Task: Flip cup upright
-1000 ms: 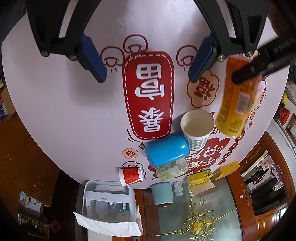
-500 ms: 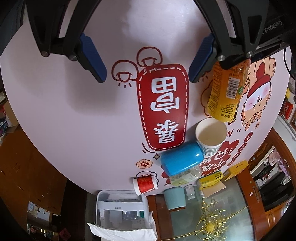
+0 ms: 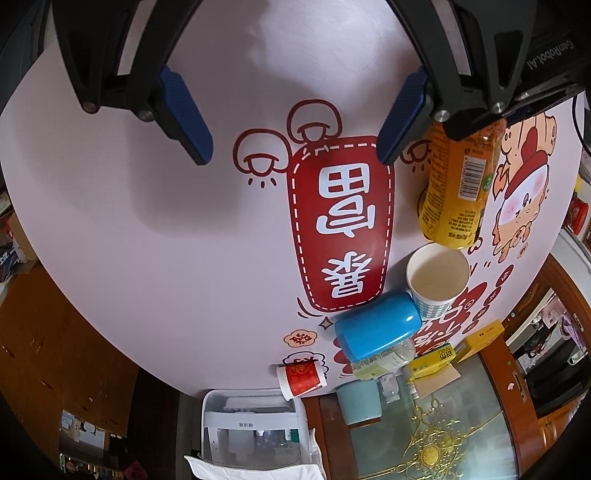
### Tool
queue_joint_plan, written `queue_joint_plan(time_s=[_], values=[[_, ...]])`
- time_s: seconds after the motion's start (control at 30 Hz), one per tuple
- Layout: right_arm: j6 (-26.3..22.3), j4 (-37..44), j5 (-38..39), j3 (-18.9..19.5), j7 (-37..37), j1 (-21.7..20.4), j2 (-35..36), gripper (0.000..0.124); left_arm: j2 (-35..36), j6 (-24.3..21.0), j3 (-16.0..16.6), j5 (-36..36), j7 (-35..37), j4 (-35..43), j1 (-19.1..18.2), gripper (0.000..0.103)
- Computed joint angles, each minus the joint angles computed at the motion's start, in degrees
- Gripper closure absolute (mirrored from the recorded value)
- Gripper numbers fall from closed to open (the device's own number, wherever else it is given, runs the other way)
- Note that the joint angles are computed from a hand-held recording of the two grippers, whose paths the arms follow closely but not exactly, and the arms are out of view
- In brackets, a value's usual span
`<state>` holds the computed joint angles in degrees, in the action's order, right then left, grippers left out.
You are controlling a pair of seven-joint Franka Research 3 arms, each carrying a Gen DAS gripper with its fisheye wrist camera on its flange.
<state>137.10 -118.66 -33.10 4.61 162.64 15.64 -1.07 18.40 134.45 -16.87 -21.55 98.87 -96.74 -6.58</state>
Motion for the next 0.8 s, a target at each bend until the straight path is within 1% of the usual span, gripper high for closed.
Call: queue_joint_plan(time_s=[0.07,0.1,0.33,0.8], values=[[0.1,-0.1,0.1,0.0,0.1,0.0,-0.1,0.033,-0.3,0.0,0.1,0.4,-0.2,-0.3,-0.1,0.027],[0.3,-0.2,0.2,-0.1,0.2,-0.1,-0.1,0.033,-0.4,0.0,0.2,0.6,-0.3,-0.3,-0.1,0.026],[1.5,-1.0,1.4,0.0,-0.2,-0.3,-0.5,0.033,-1.5,0.0,0.4,0.7,0.2,-1.5,0.0,0.026],[3.1,-2.1,1.4,0.5,-0.1,-0.5,-1.5,0.033,-5.0,2.6,1.2,2.6,1.2,-5.2,-0.7,0.026]])
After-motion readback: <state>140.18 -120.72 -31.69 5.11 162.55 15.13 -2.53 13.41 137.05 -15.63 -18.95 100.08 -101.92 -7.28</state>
